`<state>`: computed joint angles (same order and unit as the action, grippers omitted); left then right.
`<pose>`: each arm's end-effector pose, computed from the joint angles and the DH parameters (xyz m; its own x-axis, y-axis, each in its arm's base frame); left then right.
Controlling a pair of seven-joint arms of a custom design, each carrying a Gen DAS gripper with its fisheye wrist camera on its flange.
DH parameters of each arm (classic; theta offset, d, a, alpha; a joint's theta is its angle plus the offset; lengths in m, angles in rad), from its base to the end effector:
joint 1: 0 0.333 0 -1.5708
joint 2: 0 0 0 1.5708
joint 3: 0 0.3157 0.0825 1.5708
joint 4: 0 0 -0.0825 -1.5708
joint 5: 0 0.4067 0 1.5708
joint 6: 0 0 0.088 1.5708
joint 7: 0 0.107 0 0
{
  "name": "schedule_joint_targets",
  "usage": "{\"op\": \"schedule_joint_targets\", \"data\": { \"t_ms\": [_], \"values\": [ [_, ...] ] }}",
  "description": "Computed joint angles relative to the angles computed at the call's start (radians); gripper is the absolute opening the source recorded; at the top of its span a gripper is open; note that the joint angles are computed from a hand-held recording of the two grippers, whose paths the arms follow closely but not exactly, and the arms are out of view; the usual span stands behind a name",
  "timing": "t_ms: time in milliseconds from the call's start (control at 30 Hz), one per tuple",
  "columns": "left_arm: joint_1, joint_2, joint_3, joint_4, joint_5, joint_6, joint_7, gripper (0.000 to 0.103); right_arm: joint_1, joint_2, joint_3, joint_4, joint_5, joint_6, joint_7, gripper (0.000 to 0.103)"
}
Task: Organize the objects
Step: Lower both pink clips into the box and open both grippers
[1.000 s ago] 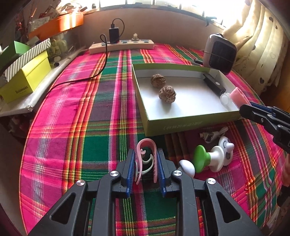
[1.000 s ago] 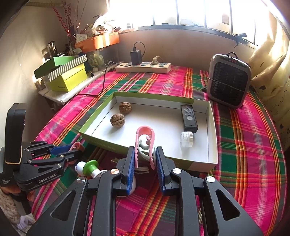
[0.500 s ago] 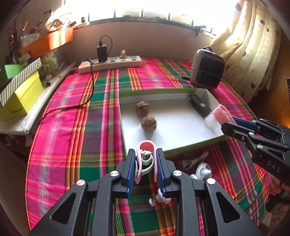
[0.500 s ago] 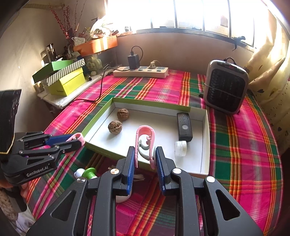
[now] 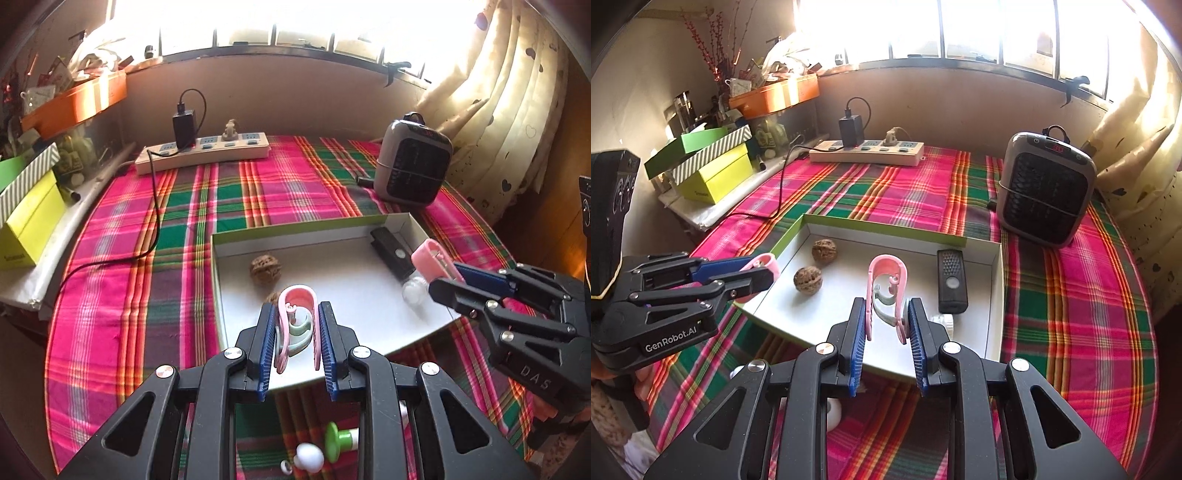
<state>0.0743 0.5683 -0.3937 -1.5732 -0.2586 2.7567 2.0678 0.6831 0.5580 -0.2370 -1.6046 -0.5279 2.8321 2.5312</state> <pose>0.7375 -0.1745 0.3901 -0.4973 -0.8596 0.1177 -0.6909 0.3103 -0.6529 0.6523 0.3749 0.3696 0.0463 -0.9962 -0.0742 -0.7203 0.0182 -0.6934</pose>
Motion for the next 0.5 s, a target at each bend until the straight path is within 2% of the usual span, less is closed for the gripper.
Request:
{"op": "schedule_joint_targets", "data": {
  "t_ms": [133, 500],
  "values": [
    [-0.016, 0.046, -0.002, 0.07, 0.013, -0.035, 0.003, 0.021, -0.031, 0.031, 0.027, 0.044, 0.045, -0.024, -0.045, 0.024],
    [-0.112, 0.206, 0.058, 0.313, 0.103, -0.145, -0.085, 0.021, -0.089, 0.141, 0.069, 0.187, 0.19, -0.095, -0.174, 0.024]
  ]
}}
